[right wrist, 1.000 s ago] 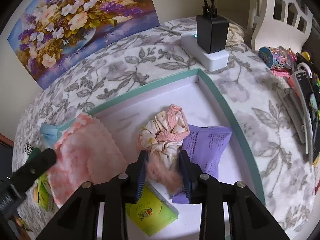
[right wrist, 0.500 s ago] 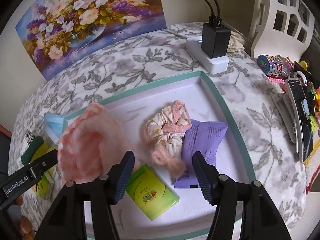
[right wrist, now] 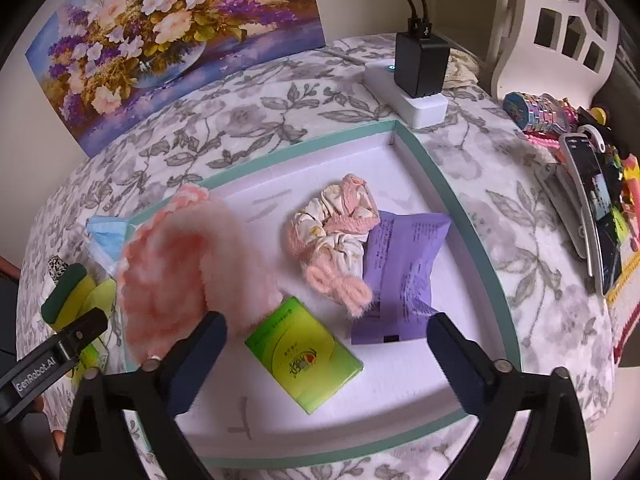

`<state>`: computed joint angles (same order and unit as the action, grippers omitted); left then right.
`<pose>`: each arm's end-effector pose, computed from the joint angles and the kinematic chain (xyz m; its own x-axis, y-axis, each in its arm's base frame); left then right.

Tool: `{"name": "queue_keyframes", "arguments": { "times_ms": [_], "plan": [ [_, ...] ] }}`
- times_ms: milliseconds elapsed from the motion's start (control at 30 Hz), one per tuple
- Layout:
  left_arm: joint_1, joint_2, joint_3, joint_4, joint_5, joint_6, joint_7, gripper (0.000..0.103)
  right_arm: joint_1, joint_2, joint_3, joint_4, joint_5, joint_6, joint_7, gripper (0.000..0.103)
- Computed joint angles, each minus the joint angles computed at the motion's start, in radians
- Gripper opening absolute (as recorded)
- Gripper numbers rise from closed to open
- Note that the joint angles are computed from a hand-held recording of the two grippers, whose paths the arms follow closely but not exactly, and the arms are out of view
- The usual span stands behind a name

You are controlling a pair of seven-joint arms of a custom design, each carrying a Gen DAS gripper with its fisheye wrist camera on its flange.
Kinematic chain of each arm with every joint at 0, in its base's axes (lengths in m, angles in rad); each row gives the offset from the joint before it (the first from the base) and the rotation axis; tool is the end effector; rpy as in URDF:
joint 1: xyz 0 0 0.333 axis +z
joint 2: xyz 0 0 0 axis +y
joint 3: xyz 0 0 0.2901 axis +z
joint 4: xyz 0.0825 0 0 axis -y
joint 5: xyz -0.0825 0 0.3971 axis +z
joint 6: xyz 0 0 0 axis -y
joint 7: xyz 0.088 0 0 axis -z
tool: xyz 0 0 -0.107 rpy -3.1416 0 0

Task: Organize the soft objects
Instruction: 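Move both tools back from the tray toward the pile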

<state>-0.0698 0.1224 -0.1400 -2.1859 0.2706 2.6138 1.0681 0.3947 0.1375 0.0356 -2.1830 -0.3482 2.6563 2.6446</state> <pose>0.5684 -0.1265 0.3295 0.0873 -0.9959 -0.0230 -0.9392 -0.0746 -0.3350 0.5283 0.2528 0.3257 -0.3276 -0.9344 -0.1400 -0.8644 0.3562 -0.3548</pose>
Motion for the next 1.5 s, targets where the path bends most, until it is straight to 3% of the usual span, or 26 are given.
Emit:
{"name": "queue_keyframes", "arguments": {
  "times_ms": [700, 967, 1300, 1500],
  "plan": [
    [0.054, -0.149, 0.03, -0.138, 0.058, 0.03, -0.059, 0.098, 0.03, -0.048, 0.048, -0.002, -0.144, -0.024, 0.136, 0.103],
    [0.105, -0.18, 0.052, -0.158, 0.15, 0.021, -0.155, 0.098, 0.082, 0.03, 0.056, 0.099, -0.103, -0.017, 0.045, 0.103],
    [0.174, -0.188, 0.085, -0.172, 0.155, 0.039, -0.194, 0.098, 0.151, 0.134, 0.041, 0.225, 0.005, -0.004, -0.074, 0.103],
    [0.197, -0.171, 0.099, -0.162, 0.102, 0.024, -0.159, 0.098, 0.177, 0.202, 0.041, 0.305, 0.103, 0.016, -0.155, 0.103]
  ]
}}
